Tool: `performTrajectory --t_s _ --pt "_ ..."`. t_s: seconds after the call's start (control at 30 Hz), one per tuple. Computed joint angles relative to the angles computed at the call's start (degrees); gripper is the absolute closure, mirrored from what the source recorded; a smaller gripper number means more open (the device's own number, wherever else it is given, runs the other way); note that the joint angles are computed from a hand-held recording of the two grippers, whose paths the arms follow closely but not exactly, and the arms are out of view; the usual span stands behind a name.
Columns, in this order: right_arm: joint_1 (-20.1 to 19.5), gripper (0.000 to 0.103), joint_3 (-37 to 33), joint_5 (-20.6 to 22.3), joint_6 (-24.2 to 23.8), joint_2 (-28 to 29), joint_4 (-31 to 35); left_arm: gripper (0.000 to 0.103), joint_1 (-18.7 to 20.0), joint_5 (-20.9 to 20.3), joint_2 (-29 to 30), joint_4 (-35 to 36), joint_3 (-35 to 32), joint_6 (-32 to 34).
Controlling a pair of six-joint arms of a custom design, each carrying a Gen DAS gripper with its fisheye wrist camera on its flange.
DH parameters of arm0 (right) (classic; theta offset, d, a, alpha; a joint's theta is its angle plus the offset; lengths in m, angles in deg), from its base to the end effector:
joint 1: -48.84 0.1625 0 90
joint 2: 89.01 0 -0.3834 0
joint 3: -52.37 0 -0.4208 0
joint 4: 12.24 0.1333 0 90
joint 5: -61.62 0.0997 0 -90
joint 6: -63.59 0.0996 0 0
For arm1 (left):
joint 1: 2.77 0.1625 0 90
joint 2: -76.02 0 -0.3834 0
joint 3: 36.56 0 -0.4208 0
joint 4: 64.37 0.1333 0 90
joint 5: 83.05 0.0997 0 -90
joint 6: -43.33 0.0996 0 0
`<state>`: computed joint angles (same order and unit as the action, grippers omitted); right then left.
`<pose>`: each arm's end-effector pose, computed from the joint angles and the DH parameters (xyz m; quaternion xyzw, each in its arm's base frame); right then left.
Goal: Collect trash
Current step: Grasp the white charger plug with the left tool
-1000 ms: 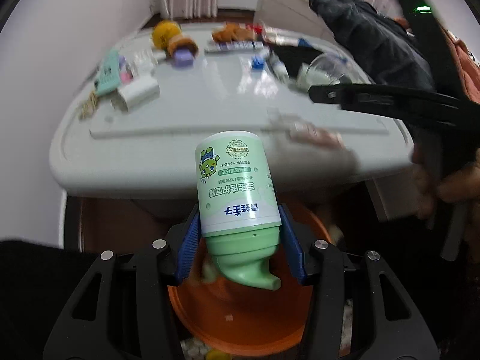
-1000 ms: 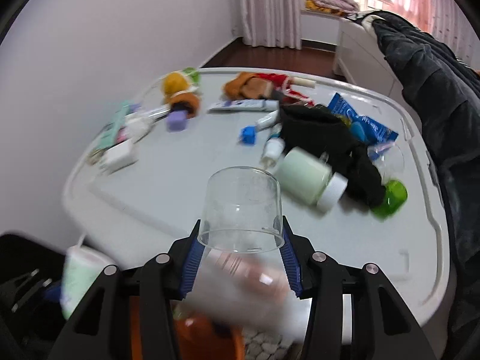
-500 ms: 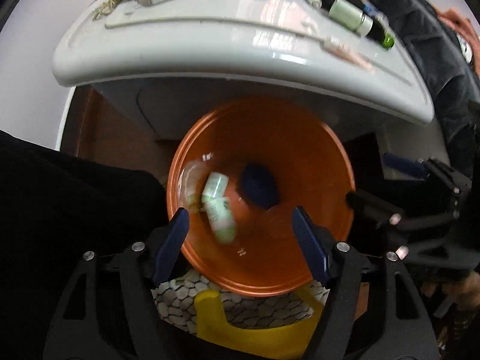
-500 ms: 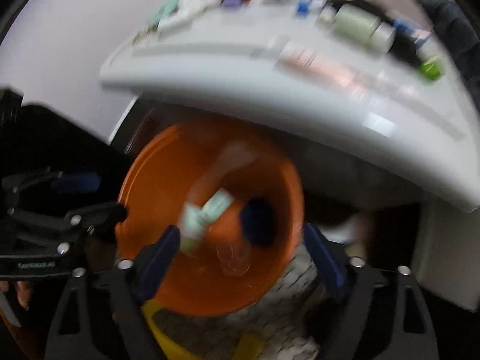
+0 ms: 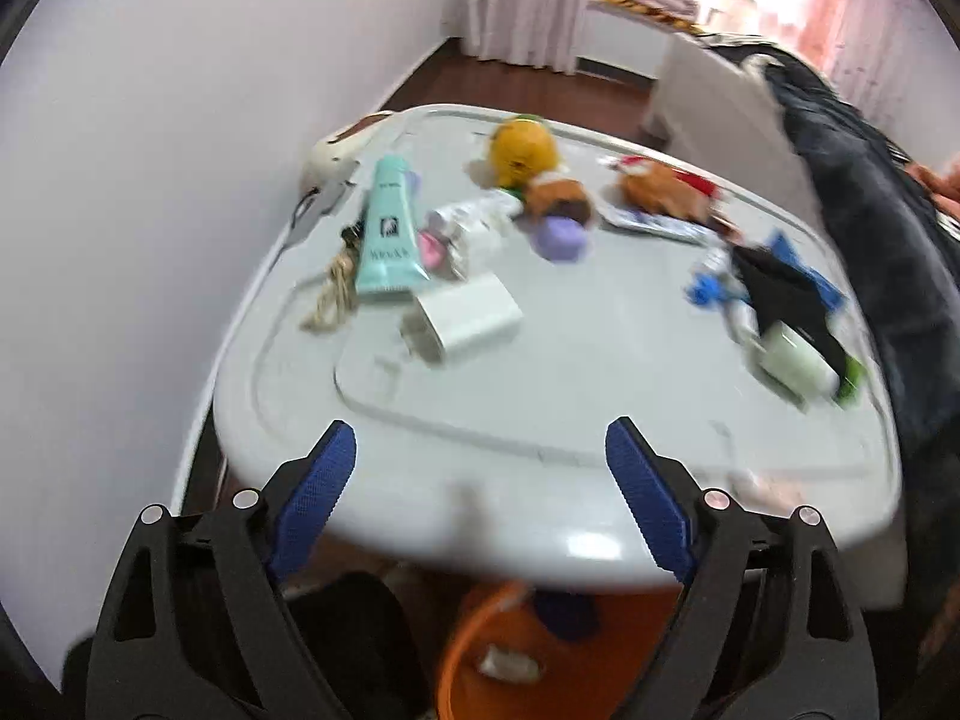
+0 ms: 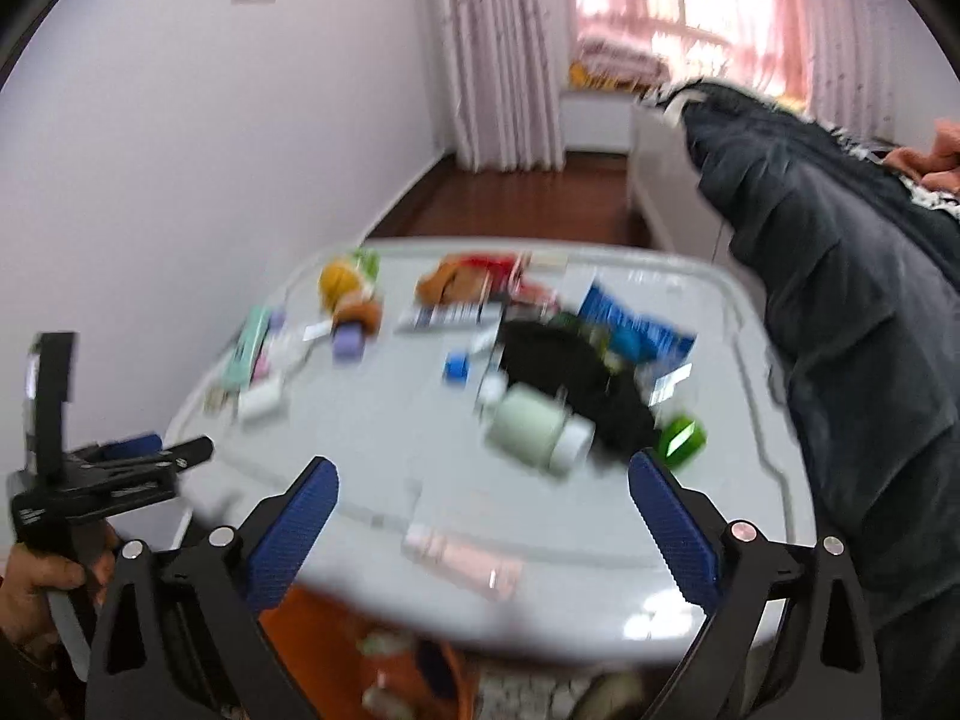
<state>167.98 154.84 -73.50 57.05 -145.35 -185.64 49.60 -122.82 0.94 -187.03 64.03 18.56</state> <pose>0.3596 -0.5163 0.1827 0.1514 -0.8705 0.3606 0.2987 -0.1912 -0.5917 0.3009 0.0749 0.9010 -0.2677 0.3331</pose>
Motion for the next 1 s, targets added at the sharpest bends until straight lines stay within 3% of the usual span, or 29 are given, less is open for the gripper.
performTrajectory --t_s 0.1,0.23,0.47,0.5,0.77,0.9,1.0 --pt "-1.45 0.007 2.1 1.19 -1.85 0.51 -5.02 0.02 2.47 1.01 4.48 0.9 -4.51 -0.64" --pt "-3.15 0.007 2.7 2.95 1.58 -0.05 -0.07 0.02 4.47 2.86 9.45 2.39 -8.87 -1.55" --pt "-3.82 0.007 3.55 2.78 2.07 -1.09 -2.21 0.022 6.72 6.63 15.12 1.62 -13.0 -1.36" --pt "-3.9 0.007 3.54 2.57 2.28 -1.1 -2.15 0.032 6.38 7.34 14.88 -2.19 -11.53 2.07" --pt "-5.09 0.007 3.6 0.91 3.43 -1.68 -2.56 0.033 4.2 2.62 9.22 -5.86 -4.37 4.19" --pt "-6.01 0.007 2.09 -4.47 2.5 0.24 -2.72 0.033 1.44 -0.85 5.05 -8.49 0.83 6.29" --pt "-6.66 0.007 -1.11 -5.76 1.87 2.64 3.18 0.033 -0.61 -3.61 2.03 -10.23 4.75 7.86"
